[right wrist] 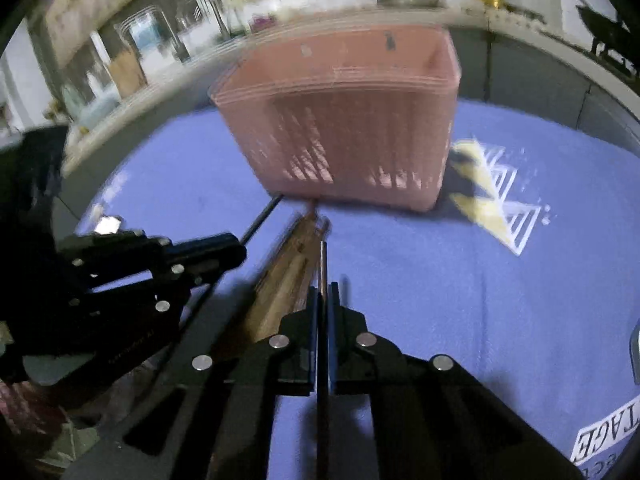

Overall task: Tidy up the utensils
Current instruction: 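Lift both held chopsticks over the pink basket and open both grippers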

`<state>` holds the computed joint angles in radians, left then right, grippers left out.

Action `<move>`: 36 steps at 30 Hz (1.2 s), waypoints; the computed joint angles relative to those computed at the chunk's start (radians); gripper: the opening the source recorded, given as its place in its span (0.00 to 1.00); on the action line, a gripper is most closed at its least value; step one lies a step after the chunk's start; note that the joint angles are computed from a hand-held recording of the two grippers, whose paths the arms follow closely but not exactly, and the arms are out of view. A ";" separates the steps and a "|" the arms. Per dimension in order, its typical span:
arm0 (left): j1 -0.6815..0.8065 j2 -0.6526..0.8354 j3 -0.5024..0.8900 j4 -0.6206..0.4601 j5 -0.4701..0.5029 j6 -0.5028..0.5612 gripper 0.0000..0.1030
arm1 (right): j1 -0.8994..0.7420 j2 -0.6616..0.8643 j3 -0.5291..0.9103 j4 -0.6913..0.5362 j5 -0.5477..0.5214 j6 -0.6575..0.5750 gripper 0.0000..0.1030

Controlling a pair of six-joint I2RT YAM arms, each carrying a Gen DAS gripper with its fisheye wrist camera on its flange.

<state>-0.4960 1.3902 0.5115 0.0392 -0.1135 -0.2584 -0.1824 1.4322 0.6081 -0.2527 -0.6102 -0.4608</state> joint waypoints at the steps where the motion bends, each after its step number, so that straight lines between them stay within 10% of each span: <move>1: 0.001 -0.064 -0.018 -0.019 0.006 -0.005 0.04 | -0.030 -0.064 -0.013 -0.039 -0.050 -0.009 0.05; 13: 0.011 -0.628 0.112 -0.355 0.014 0.024 0.04 | -0.212 -0.357 0.159 -0.148 -0.424 0.188 0.05; 21: 0.043 -0.405 0.431 -0.288 -0.063 0.123 0.04 | -0.027 -0.205 0.409 0.145 -0.229 0.482 0.05; 36: 0.134 0.095 0.535 -0.200 -0.024 0.084 0.05 | 0.142 0.088 0.332 0.368 0.028 0.469 0.05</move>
